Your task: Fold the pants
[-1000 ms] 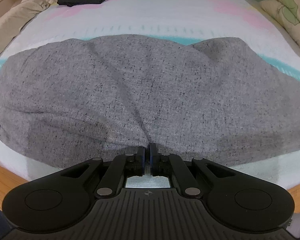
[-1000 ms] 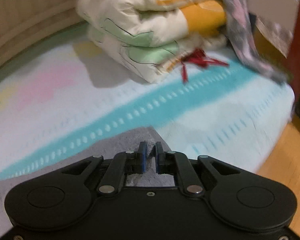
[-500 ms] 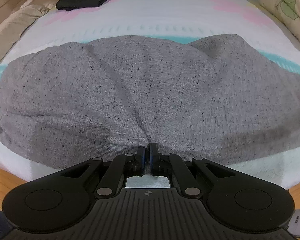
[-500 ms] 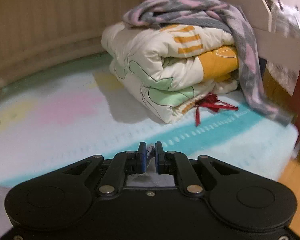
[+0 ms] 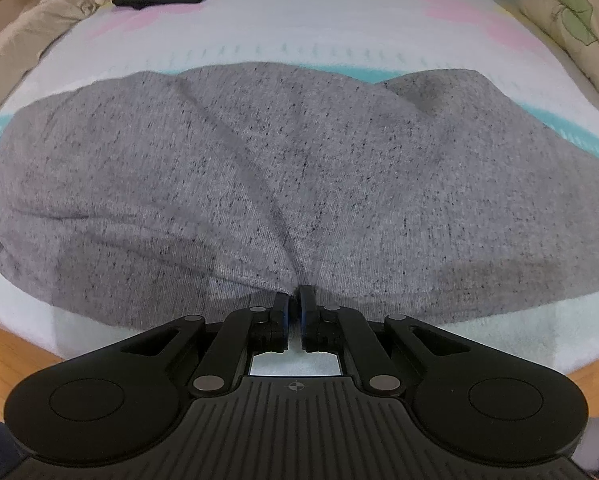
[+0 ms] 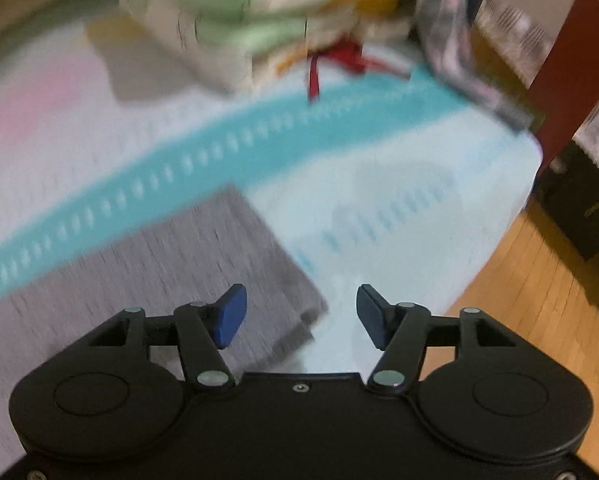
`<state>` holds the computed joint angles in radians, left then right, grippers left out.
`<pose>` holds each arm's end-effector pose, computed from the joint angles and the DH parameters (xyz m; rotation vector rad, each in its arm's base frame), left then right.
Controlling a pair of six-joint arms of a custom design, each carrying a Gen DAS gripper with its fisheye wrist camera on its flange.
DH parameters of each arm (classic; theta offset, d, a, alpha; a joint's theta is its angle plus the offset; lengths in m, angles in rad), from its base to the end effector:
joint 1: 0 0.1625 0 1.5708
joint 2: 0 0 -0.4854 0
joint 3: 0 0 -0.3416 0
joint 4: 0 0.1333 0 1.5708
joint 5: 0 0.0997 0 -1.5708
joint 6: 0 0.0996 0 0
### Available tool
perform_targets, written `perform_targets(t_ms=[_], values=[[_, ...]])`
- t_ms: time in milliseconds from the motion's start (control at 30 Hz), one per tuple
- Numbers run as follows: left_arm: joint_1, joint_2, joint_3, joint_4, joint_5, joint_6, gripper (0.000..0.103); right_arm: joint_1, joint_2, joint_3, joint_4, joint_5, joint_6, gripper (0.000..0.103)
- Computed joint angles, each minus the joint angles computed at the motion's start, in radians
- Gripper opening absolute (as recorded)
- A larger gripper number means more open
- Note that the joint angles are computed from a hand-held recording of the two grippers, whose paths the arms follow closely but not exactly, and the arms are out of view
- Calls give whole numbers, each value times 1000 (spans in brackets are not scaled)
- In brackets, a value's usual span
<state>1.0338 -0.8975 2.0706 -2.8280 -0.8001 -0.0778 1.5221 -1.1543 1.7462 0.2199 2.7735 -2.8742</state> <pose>-0.1023 -0.5680 0.1642 0.5069 2.3489 -0.3912 0.0193 -0.4336 0.3212 -0.7959 -1.7578 0.8772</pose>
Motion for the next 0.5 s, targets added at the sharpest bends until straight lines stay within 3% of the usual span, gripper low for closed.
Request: perform_targets(t_ms=[100, 200, 333, 500], values=[[10, -29, 6, 23, -25, -2, 8, 44, -20, 14, -178, -32, -186, 65], [15, -72, 22, 45, -45, 15, 8, 96, -14, 14, -244, -142, -276, 65], [23, -131, 29, 7, -23, 10, 8, 151, 53, -31, -220, -304, -365, 65], [65, -156, -72, 56, 92, -33, 8, 219, 193, -109, -151, -516, -534, 64]])
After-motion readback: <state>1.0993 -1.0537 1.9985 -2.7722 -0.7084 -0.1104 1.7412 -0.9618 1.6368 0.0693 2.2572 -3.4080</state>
